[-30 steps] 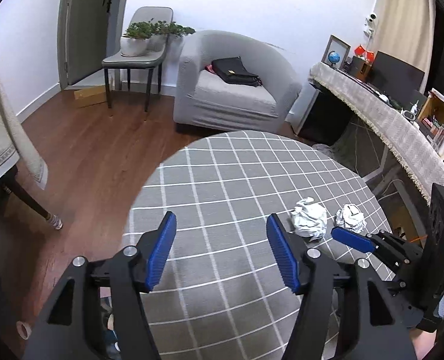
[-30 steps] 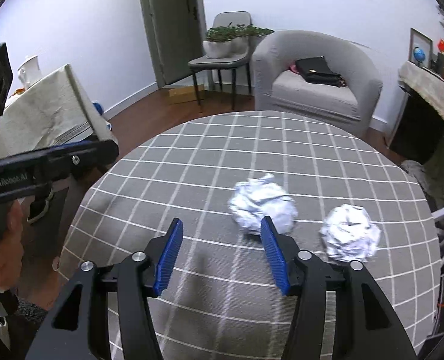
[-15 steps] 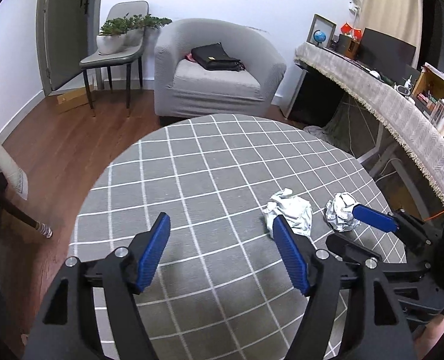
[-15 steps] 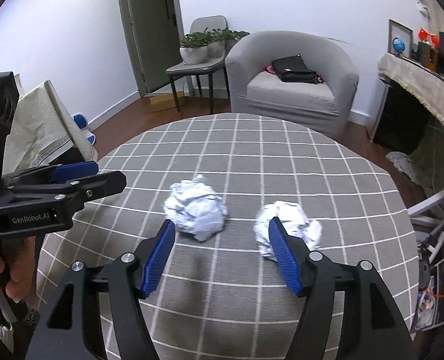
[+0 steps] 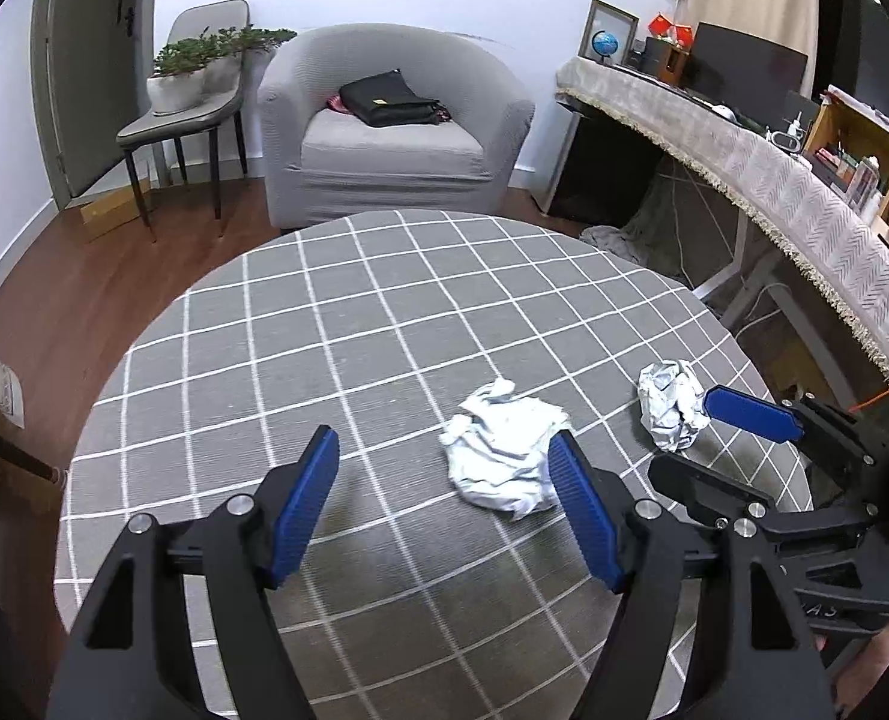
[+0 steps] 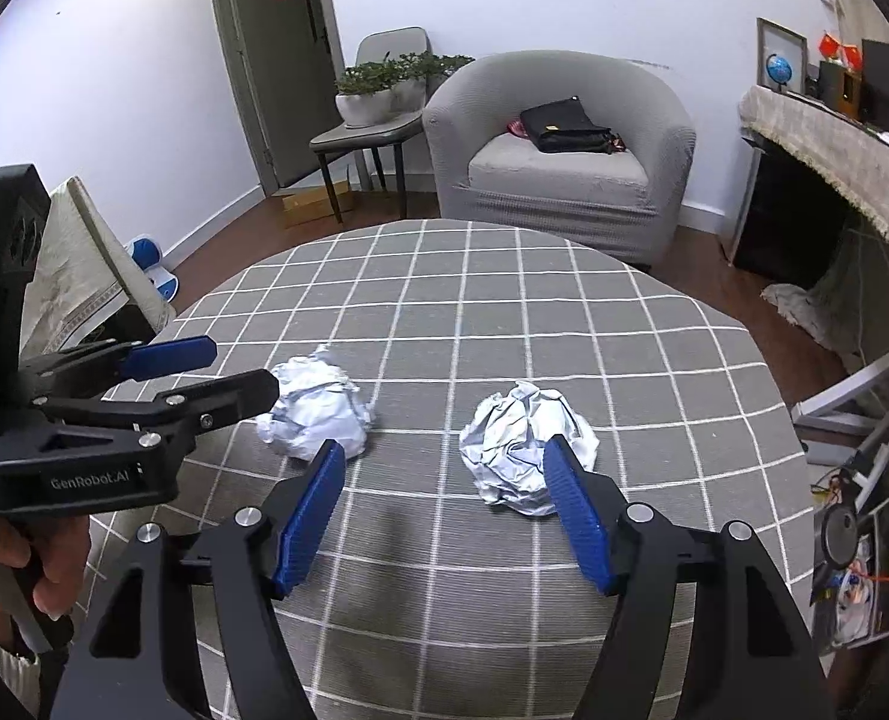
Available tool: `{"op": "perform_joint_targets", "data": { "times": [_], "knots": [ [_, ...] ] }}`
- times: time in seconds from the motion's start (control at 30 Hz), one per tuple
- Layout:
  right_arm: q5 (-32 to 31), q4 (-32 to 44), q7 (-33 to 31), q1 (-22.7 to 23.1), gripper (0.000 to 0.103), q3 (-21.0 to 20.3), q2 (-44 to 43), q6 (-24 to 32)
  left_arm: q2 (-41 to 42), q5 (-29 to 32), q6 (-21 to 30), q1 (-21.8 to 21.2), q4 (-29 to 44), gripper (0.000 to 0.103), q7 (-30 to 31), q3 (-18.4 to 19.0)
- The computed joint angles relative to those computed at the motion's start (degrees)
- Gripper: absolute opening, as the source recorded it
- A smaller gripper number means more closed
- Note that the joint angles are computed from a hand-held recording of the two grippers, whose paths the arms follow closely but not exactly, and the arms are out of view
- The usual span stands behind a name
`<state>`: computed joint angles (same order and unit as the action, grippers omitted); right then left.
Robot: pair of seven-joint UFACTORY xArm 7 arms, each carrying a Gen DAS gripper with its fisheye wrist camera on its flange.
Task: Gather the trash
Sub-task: 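Grasp one foil ball with the left tool while the right tool grasps the other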
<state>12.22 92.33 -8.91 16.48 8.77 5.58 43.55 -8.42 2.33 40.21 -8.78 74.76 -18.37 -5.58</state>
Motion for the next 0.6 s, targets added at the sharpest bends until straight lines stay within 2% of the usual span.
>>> {"op": "perform_joint_targets", "data": {
  "times": [0.23, 0.37, 0.47, 0.6],
  "knots": [
    [0.2, 0.1, 0.1, -0.8, 0.069, -0.5, 0.3, 0.2, 3.5, 1.5, 0.8, -0.9, 2.8, 0.074, -0.9, -0.7],
    [-0.1, 1.0, 0.7, -1.3, 0.069, -0.9, 1.1, 0.5, 5.4, 2.2, 1.7, -1.5, 4.3, 0.068, -1.1, -0.6],
    [0.1, 1.9, 1.1, -1.9, 0.069, -1.1, 1.8, 0.9, 6.1, 2.4, 1.5, -1.8, 4.7, 0.06, -1.2, -0.5],
    [-0.3, 2.8, 1.9, -2.2, 0.069, -1.2, 2.7, 1.1, 6.6, 3.4, 0.4, -2.1, 4.6, 0.057, -1.2, -0.5]
  ]
}}
